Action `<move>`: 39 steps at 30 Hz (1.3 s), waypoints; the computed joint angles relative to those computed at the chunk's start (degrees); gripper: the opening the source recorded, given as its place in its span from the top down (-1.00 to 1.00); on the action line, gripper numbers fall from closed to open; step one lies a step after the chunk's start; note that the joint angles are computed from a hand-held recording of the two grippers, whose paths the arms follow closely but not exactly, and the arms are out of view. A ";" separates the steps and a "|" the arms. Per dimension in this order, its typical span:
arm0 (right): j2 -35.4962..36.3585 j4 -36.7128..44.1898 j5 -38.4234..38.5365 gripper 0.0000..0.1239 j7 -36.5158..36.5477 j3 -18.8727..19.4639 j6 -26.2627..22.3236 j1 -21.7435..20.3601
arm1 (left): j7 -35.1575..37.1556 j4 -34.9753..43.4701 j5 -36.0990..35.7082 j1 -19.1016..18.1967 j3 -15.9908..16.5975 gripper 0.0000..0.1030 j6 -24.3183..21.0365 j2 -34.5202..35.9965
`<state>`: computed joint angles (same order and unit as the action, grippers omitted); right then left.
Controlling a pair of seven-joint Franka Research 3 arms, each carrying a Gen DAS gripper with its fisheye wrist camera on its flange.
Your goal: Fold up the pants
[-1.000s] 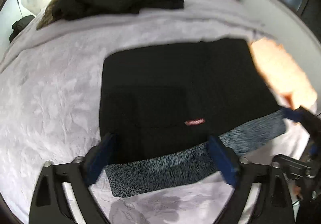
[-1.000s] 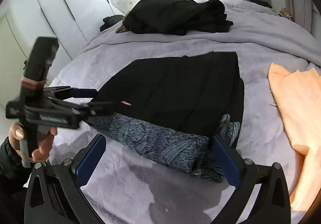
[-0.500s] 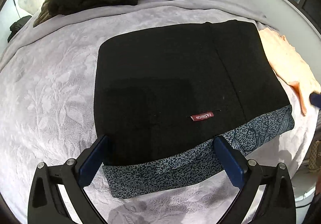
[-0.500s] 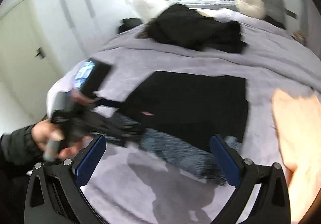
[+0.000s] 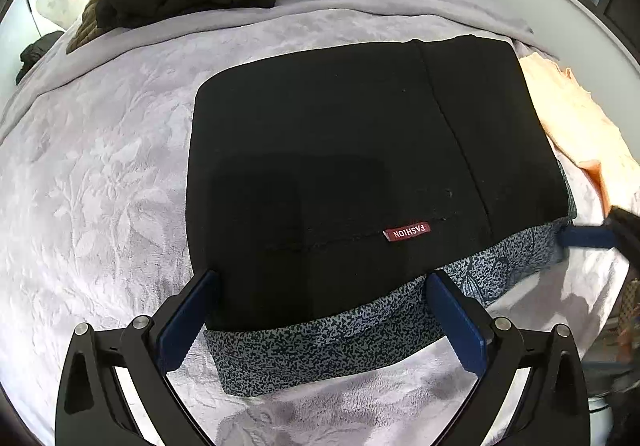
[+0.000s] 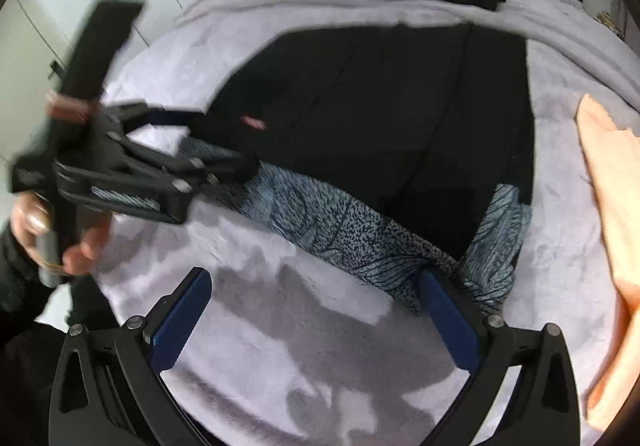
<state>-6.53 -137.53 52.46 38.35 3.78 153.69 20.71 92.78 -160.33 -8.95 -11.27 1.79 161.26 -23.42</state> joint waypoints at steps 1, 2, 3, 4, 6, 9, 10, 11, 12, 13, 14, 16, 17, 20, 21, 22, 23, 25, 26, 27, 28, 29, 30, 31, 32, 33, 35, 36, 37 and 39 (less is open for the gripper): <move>-1.36 -0.06 2.23 -0.66 -1.57 -0.53 -0.26 0.01 | 0.33 0.54 -0.16 -0.13 0.27 -1.00 -0.01 0.73; -2.16 0.17 3.13 -0.66 -2.15 -0.91 -0.39 -0.08 | 0.39 0.69 -0.08 0.01 0.14 -1.00 0.00 0.95; -2.93 0.81 3.95 -0.66 -2.56 -1.42 -0.78 -0.28 | 0.36 0.74 0.06 0.21 -0.07 -1.00 0.10 1.11; -3.22 1.74 4.48 -0.66 -2.62 -1.82 -1.04 -0.49 | 0.31 0.76 0.15 0.35 -0.21 -1.00 0.21 1.24; -2.73 4.10 3.52 -0.66 -1.15 -2.03 -0.83 -1.19 | 0.14 0.75 0.23 0.53 -0.40 -1.00 0.50 1.46; 1.10 9.20 -3.23 -0.66 4.72 -0.85 2.63 -2.30 | -0.46 1.24 0.36 0.91 -0.65 -1.00 -0.52 1.29; 3.04 11.36 -6.21 -0.66 7.56 -0.44 3.20 -2.59 | -0.42 1.59 -0.39 0.62 -0.16 -1.00 -1.28 0.63; 5.50 14.07 -9.86 -0.66 11.08 -0.31 2.95 -3.08 | 1.06 2.14 -2.48 -0.71 1.56 -1.00 -1.84 -0.14; 7.34 16.19 -10.83 -0.66 12.20 -0.25 1.98 -3.35 | 3.64 3.00 -5.56 -2.66 4.01 -1.00 -2.22 -0.79; 9.41 18.84 -10.78 -0.66 12.29 -0.18 0.08 -3.74 | 5.53 4.22 -7.94 -3.69 5.54 -1.00 -2.44 -1.01; 10.54 20.45 -10.02 -0.66 11.47 -0.08 -1.64 -4.40 | 6.07 5.41 -8.72 -3.34 5.50 -1.00 -2.47 -0.68; 14.38 24.79 -9.96 -0.66 11.53 0.31 -4.13 -5.38 | 5.46 8.46 -7.92 -1.26 3.82 -1.00 -2.52 1.45; 15.97 26.11 -9.50 -0.66 11.60 0.70 -4.60 -5.82 | 5.52 10.78 -7.58 -0.59 3.30 -1.00 -3.00 3.67; 20.31 29.96 -7.66 -0.66 12.44 1.65 -6.07 -7.54 | 6.55 17.24 -9.32 0.81 2.20 -1.00 -5.71 10.80; 21.69 31.15 -7.96 -0.66 12.94 1.82 -6.26 -7.84 | 5.78 18.96 -8.82 1.86 1.28 -1.00 -5.68 13.20; 23.13 32.40 -9.21 -0.66 14.20 1.74 -6.57 -7.90 | 4.52 20.16 -7.64 3.09 0.27 -1.00 -5.67 15.10; 24.04 33.23 -10.57 -0.66 15.68 1.63 -7.25 -7.99 | 2.87 21.87 -6.29 4.32 -0.65 -1.00 -6.56 17.59; 26.24 35.33 -13.36 -0.66 19.17 1.38 -9.63 -8.25 | 1.05 23.74 -5.19 6.12 -1.98 -1.00 -7.78 21.17; 26.95 35.73 -14.07 -0.66 20.06 1.49 -9.93 -8.43 | 0.62 23.44 -4.52 6.75 -2.81 -1.00 -6.92 21.59; 27.30 35.69 -14.45 -0.66 20.30 1.72 -9.79 -8.66 | 1.08 22.89 -4.66 7.32 -3.61 -1.00 -5.63 21.63; 27.27 35.26 -14.30 -0.66 19.88 2.14 -9.26 -8.98 | 1.65 22.35 -5.19 7.93 -4.32 -1.00 -4.70 21.43; 27.11 34.78 -14.19 -0.66 19.68 2.46 -8.84 -9.17 | 1.92 22.31 -5.45 8.51 -4.93 -1.00 -4.52 21.49; 27.11 34.76 -14.41 -0.66 19.75 2.59 -8.81 -9.27 | 2.21 22.47 -5.69 9.00 -5.37 -1.00 -4.82 21.60; 26.89 34.64 -14.82 -0.66 20.10 2.61 -8.87 -9.25 | 2.60 22.82 -6.13 9.45 -5.65 -1.00 -5.68 21.60; 26.45 34.11 -14.74 -0.66 20.52 2.67 -8.48 -9.28 | 1.89 22.94 -5.73 9.90 -5.89 -1.00 -6.50 21.20; 25.05 32.38 -13.75 -0.66 20.70 2.93 -7.36 -9.42 | 1.13 22.56 -5.74 10.19 -6.08 -1.00 -6.72 20.34; 20.51 27.42 -8.73 -0.66 16.87 4.31 -5.97 -10.56 | 4.70 19.21 -10.68 9.56 -5.57 -1.00 -5.71 15.65; 17.34 23.90 -6.06 -0.66 14.06 4.71 -5.11 -10.74 | 6.32 16.78 -12.42 8.72 -5.12 -1.00 -4.82 12.59; 14.69 20.84 -4.92 -0.66 12.34 4.55 -3.96 -10.17 | 7.04 14.87 -12.66 7.98 -4.66 -1.00 -4.19 10.49; 8.47 13.23 -1.88 -0.66 7.13 4.32 -1.75 -8.50 | 7.47 10.75 -11.85 6.22 -4.14 -1.00 -2.84 6.29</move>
<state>1.94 -124.30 50.59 45.48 8.10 151.94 12.21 100.26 -149.58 -20.81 -5.05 -2.35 158.42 -17.13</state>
